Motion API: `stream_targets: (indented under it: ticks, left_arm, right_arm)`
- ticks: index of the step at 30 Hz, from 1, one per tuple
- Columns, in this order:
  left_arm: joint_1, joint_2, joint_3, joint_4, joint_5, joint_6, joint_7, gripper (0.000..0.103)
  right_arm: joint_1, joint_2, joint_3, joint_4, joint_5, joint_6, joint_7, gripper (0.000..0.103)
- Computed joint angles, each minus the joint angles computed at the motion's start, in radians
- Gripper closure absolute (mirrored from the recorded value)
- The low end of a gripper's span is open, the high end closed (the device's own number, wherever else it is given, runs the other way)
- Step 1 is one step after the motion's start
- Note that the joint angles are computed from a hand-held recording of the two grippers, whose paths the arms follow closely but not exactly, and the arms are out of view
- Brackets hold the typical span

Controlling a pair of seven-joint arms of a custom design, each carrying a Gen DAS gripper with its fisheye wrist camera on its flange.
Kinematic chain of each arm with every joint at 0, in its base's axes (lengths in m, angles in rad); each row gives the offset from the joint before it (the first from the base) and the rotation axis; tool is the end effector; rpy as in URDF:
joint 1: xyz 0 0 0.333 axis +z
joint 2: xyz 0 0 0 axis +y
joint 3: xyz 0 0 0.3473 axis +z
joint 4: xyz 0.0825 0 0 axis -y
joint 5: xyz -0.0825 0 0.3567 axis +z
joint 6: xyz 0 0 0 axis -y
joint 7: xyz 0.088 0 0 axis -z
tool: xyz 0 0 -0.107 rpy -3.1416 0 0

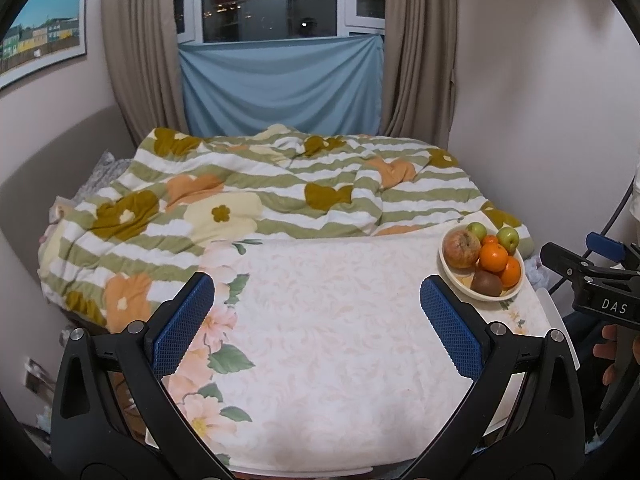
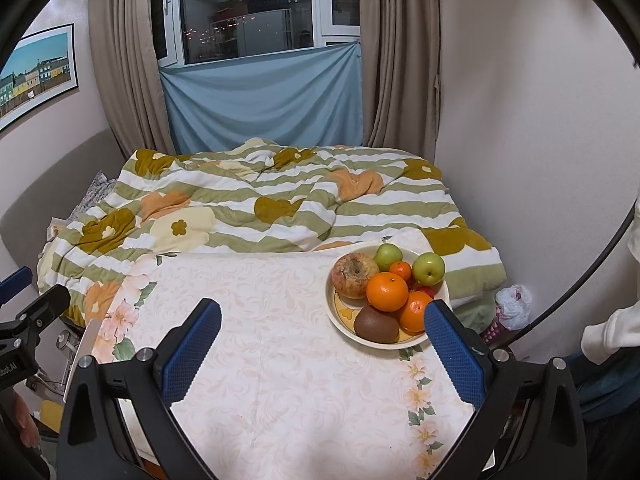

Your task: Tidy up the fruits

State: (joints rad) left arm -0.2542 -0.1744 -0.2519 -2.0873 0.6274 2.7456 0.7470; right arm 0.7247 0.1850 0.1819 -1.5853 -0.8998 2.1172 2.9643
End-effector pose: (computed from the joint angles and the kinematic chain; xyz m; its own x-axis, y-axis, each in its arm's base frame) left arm 0.4401 -0.2832 0.6292 -0.1790 -0.9838 0.0029 -0.5882 0.1047 -0.8019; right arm 0.4270 0.4690 0.6161 -0.1319 -0.9908 -0.0292 -0.6361 0.1072 -0.7641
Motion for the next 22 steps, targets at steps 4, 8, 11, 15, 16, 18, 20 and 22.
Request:
stream_targets:
  ticks: [4, 8, 11, 15, 16, 18, 20, 22]
  left_arm:
    - [0.001, -0.003, 0.0, -0.007, -0.002, 0.007, -0.005, 0.0]
    - [0.001, -0.003, -0.004, -0.008, 0.003, 0.0, -0.008, 0.0]
    - [0.001, -0.003, -0.007, -0.008, 0.013, -0.013, -0.014, 0.0]
    - [-0.005, -0.008, 0.002, -0.016, -0.013, -0.014, 0.0, 0.0]
    - [-0.005, -0.011, 0.004, -0.021, -0.015, -0.011, 0.001, 0.0]
    - [-0.005, -0.018, 0.008, -0.032, -0.023, -0.005, 0.008, 0.0]
    - [-0.004, -0.027, 0.012, -0.047, -0.03, 0.004, 0.015, 0.0]
    - [-0.004, -0.031, 0.016, -0.053, -0.04, 0.009, 0.023, 0.0]
  right_arm:
    - [0.001, 0.001, 0.0, 0.001, -0.002, -0.001, 0.001, 0.002]
    - [0.001, 0.002, -0.002, 0.001, -0.005, -0.001, 0.007, 0.002]
    - [0.001, 0.001, -0.002, 0.0, -0.005, -0.001, 0.007, 0.002]
    - [-0.001, 0.0, -0.001, -0.001, -0.001, 0.0, 0.002, 0.002]
    - [-0.002, -0.001, -0.002, -0.002, -0.001, 0.001, 0.002, 0.002]
    - [-0.002, -0.002, -0.002, -0.003, -0.002, 0.001, 0.004, 0.002]
    - [-0.002, 0.002, -0.002, 0.001, -0.001, -0.005, 0.005, 0.002]
    - [-0.001, 0.007, -0.002, 0.007, 0.003, -0.016, 0.005, 0.002]
